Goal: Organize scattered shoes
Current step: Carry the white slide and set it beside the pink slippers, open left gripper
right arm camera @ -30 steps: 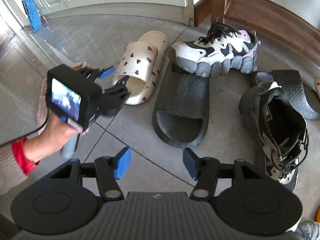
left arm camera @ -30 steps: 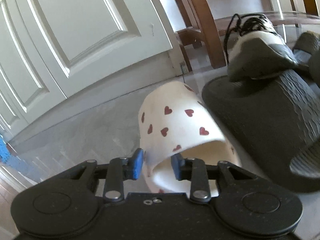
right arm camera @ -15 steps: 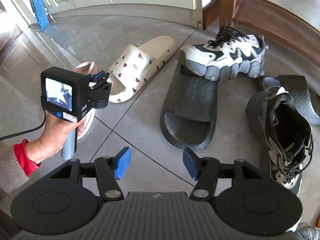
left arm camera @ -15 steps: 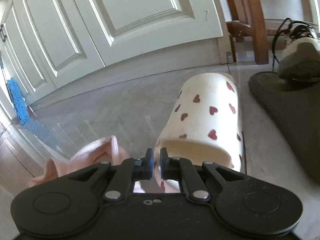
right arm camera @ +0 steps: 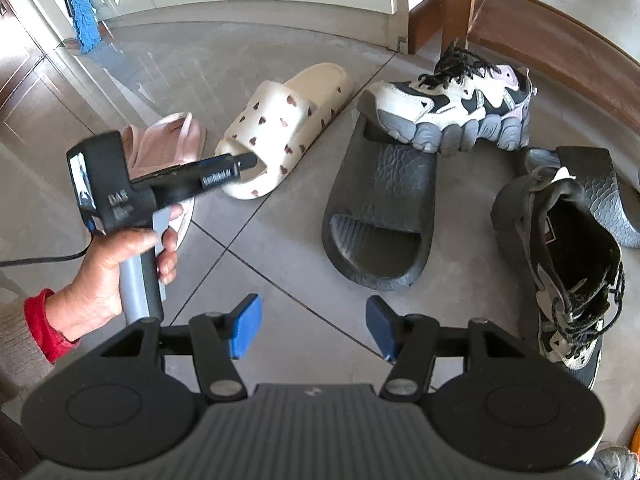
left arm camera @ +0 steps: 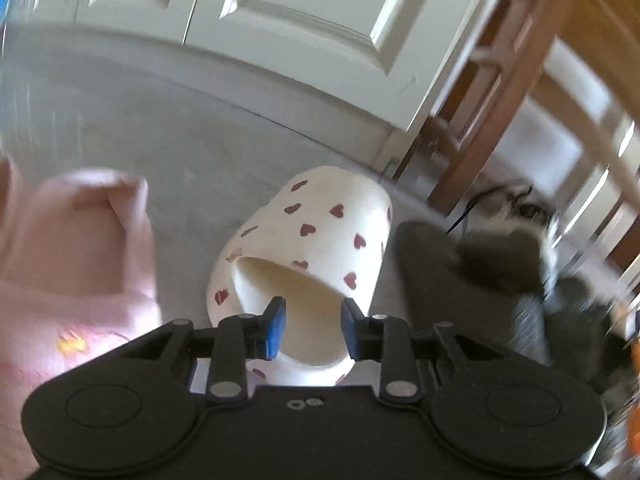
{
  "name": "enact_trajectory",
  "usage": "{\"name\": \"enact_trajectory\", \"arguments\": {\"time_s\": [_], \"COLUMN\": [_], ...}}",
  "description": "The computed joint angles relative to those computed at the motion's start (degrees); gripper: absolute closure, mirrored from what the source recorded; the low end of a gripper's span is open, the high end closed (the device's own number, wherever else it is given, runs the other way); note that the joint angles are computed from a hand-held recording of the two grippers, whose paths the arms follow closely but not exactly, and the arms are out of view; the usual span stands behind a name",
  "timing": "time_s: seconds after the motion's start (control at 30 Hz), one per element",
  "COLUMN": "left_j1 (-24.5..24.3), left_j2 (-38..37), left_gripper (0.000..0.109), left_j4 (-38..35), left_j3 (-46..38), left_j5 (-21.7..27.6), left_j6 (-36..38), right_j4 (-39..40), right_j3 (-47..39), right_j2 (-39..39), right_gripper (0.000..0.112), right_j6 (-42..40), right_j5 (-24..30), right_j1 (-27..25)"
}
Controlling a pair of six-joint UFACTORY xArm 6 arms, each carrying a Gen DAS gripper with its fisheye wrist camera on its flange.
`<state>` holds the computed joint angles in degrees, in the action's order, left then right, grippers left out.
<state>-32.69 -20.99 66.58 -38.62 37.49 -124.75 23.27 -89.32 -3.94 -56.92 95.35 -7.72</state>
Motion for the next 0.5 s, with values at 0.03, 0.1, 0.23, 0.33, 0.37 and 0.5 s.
{"name": "enact_trajectory", "arguments": {"time_s": [0.03, 0.1, 0.23, 0.33, 0.37, 0.5], "left_j1": [0.8, 2.2, 3.3, 5.9, 6.6, 9.4], "left_j2": [-0.5, -1.1, 0.5, 4.0, 5.2, 8.3], "left_gripper": [0.077, 0.076, 0.075, 0.075, 0.075, 0.087], "left_j4": [2.2, 6.5, 11.6, 14.8, 16.1, 19.4], "left_j3": [0.6, 1.7, 1.1, -0.7, -1.5, -3.8], "left_j5": [-2.2, -6.3, -8.7, -10.9, -11.3, -14.7], "left_j6": [-3.4, -10.5, -17.2, -22.4, -24.1, -27.2], "right_j4": [-0.1, -0.6, -1.4, -2.5, -2.8, -3.8], "right_j3": [0.1, 0.4, 0.8, 1.2, 1.3, 1.9], "right_j2": [0.0, -0.2, -0.3, -0.4, -0.5, -1.1], "right_gripper": [0.051, 0.051, 0.051, 0.051, 0.051, 0.051], "right_j6": [0.0, -0.1, 0.1, 0.6, 0.6, -0.4], "right_j5": [0.1, 0.3, 0.4, 0.5, 0.7, 0.3], "right_j1": [0.1, 0.3, 0.7, 1.1, 1.1, 1.1]}}
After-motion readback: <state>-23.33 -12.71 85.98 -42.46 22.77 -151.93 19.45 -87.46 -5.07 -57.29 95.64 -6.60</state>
